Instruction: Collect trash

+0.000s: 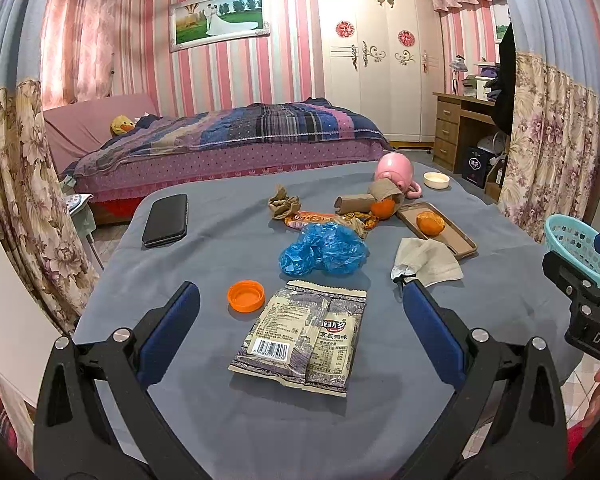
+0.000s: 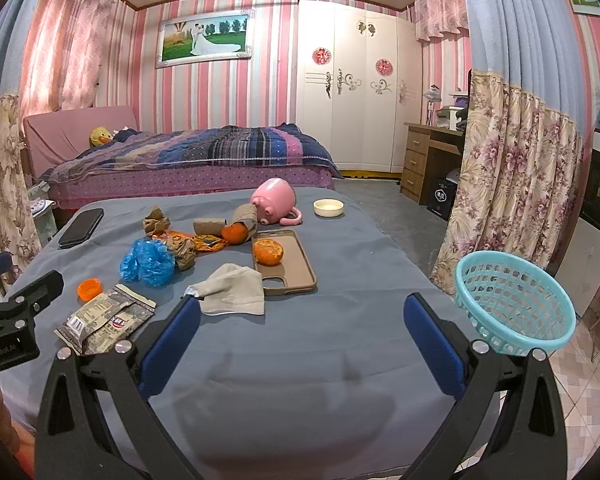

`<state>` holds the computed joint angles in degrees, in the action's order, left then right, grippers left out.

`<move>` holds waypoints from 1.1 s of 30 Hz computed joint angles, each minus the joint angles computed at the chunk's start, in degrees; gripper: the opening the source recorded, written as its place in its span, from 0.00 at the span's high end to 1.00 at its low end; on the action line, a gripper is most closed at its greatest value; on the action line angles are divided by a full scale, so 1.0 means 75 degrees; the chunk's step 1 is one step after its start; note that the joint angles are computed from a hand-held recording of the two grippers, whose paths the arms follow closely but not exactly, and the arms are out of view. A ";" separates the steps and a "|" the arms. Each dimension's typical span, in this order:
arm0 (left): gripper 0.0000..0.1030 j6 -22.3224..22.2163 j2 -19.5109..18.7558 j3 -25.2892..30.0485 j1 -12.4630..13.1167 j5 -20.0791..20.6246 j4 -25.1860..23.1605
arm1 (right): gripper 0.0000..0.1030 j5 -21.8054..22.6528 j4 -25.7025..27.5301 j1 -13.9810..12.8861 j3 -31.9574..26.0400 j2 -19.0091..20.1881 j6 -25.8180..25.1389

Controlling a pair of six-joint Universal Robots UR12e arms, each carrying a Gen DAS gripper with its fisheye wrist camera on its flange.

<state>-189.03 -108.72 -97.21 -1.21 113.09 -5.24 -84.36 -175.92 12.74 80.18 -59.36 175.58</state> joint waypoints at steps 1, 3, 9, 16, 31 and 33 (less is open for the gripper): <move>0.05 0.0008 -0.0001 0.0005 0.0000 0.0001 -0.0005 | 0.04 -0.0013 -0.0005 0.0006 -0.0001 0.0004 -0.0004; 0.05 0.0005 0.0000 0.0002 -0.0003 0.0003 -0.0001 | 0.04 0.0014 0.0040 -0.0013 -0.0047 0.0006 -0.0018; 0.05 0.0007 0.0004 0.0009 0.0020 -0.0018 -0.0012 | 0.04 0.0021 0.0033 -0.0028 -0.0014 -0.0011 -0.0029; 0.05 -0.0002 -0.0001 0.0013 0.0020 -0.0017 -0.0005 | 0.04 0.0023 0.0056 -0.0048 -0.0009 -0.0044 -0.0042; 0.05 -0.0058 -0.0073 0.0041 -0.0009 0.0037 0.0032 | 0.04 -0.0011 -0.0003 -0.0049 0.0007 -0.0017 -0.0012; 0.05 -0.0075 -0.0071 0.0043 -0.0010 0.0024 0.0033 | 0.04 -0.0022 0.0007 -0.0050 0.0003 -0.0017 -0.0009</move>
